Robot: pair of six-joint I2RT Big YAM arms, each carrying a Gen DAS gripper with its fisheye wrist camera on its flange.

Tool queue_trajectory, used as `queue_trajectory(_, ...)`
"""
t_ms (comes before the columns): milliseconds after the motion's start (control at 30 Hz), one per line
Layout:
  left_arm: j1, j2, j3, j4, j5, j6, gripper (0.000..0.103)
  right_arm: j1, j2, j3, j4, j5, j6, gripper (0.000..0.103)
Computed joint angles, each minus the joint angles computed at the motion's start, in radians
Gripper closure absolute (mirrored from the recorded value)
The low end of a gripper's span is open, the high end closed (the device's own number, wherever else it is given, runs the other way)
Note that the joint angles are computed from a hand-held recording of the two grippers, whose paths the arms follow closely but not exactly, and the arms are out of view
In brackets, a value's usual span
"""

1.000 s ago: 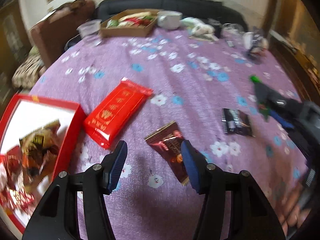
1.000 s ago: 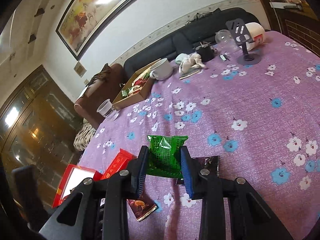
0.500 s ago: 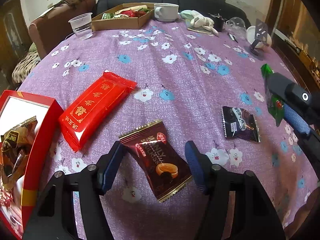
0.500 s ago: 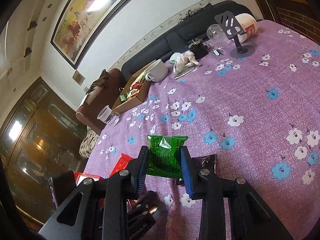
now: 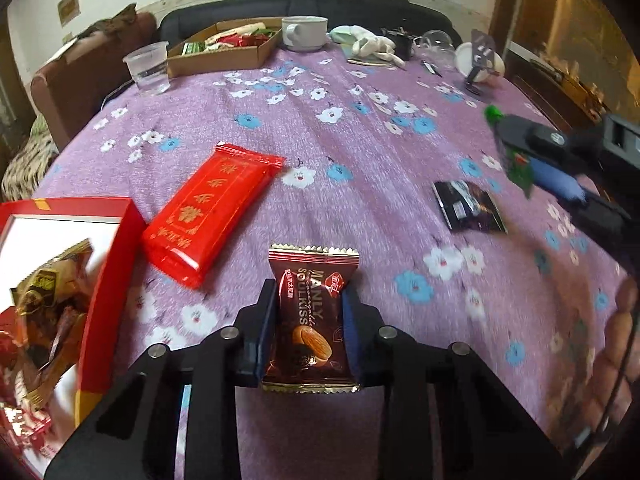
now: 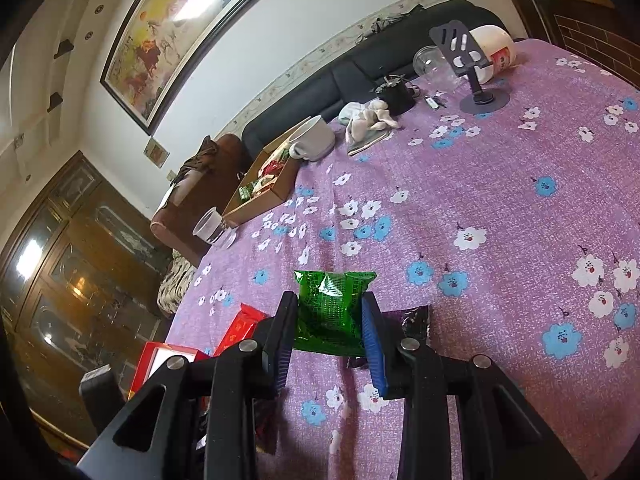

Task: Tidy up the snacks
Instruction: 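Grasp the brown chocolate snack with the left tool while the right tool grasps the green packet, then carry both held snacks over the red-rimmed tray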

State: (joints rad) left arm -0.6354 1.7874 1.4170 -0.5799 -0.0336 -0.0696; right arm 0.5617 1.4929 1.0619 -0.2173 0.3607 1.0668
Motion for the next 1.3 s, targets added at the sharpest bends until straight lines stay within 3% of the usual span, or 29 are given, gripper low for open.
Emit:
queue_trajectory(133, 0.002, -0.079, -0.082, 0.052, -0.003, 0.033, 0.076, 0.001, 0.016, 0.012, -0.002, -0.026, -0.017, 0.071)
queue_trajectory(367, 0.015, -0.23, -0.221, 0.177, -0.101, 0.112, 0.075, 0.009, 0.023, 0.015, 0.014, -0.028, -0.035, 0.071)
queue_trajectory(667, 0.093, -0.35, -0.317, 0.303, -0.186, 0.144, 0.075, 0.031, 0.013, -0.001, 0.059, 0.063, -0.081, 0.071)
queue_trajectory(933, 0.186, -0.399, -0.36, 0.339, -0.158, 0.13, 0.075, 0.047, 0.013, -0.001, 0.063, 0.141, -0.115, 0.071)
queue_trajectory(1000, 0.201, -0.407, -0.37, 0.347, -0.148, 0.131, 0.075, 0.054, 0.012, 0.008, 0.028, 0.163, -0.097, 0.071)
queue_trajectory(1100, 0.224, -0.409, -0.376, 0.358, -0.133, 0.127, 0.075, 0.084, -0.001, 0.015, -0.006, 0.21, -0.08, 0.071)
queue_trajectory(1300, 0.263, -0.41, -0.39, 0.377, -0.108, 0.105, 0.075, 0.17, 0.013, 0.06, 0.02, 0.256, -0.128, 0.071)
